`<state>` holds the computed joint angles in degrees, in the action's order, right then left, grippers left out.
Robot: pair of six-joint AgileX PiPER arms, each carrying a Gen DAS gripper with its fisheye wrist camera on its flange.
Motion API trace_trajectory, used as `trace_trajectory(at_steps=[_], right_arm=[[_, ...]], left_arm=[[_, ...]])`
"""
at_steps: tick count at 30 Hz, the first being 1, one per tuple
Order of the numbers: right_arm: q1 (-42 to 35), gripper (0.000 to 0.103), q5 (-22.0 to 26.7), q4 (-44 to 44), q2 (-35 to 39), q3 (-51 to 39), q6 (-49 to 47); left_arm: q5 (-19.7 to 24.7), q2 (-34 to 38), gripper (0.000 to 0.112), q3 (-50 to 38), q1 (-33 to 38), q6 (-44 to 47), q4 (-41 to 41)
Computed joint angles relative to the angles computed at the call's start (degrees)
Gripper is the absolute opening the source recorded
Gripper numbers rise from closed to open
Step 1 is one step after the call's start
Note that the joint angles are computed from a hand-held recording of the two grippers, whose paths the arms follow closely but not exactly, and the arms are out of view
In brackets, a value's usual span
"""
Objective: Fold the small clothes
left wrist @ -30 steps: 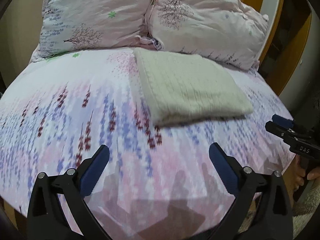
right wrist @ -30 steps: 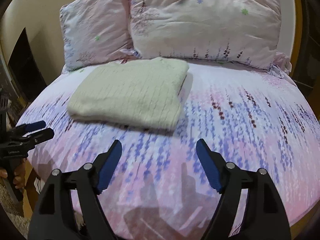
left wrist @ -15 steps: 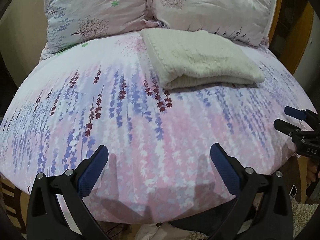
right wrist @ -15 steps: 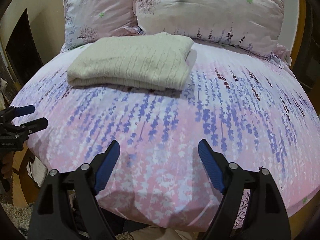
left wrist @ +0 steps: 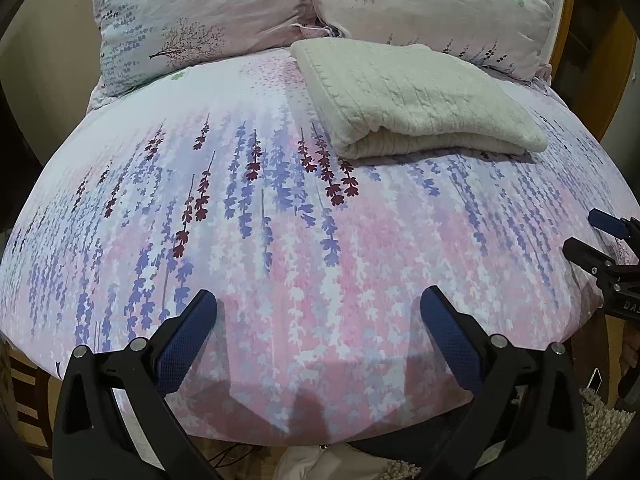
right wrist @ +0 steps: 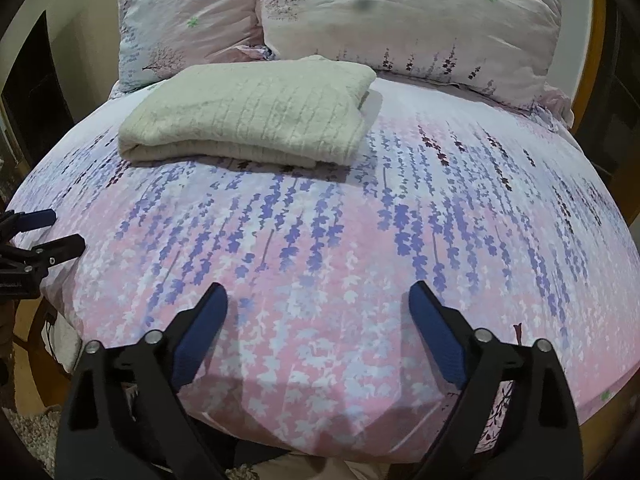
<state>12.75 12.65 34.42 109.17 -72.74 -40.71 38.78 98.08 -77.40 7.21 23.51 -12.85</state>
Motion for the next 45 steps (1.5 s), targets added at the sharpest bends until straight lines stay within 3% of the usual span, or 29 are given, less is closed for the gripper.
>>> trace_trajectory(at_steps=[12, 45], right_arm=[[-0.1, 0.101, -4.0, 19.4, 0.0, 2.7, -19.1], [-0.3, 0.101, -3.5, 17.9, 0.1, 2.3, -17.8]], left_arm=[[-1.2, -0.4, 0.102, 0.9, 0.0, -0.4, 0.0], [-1.8, -0.3, 0.102, 1.1, 0.6, 1.5, -1.3]])
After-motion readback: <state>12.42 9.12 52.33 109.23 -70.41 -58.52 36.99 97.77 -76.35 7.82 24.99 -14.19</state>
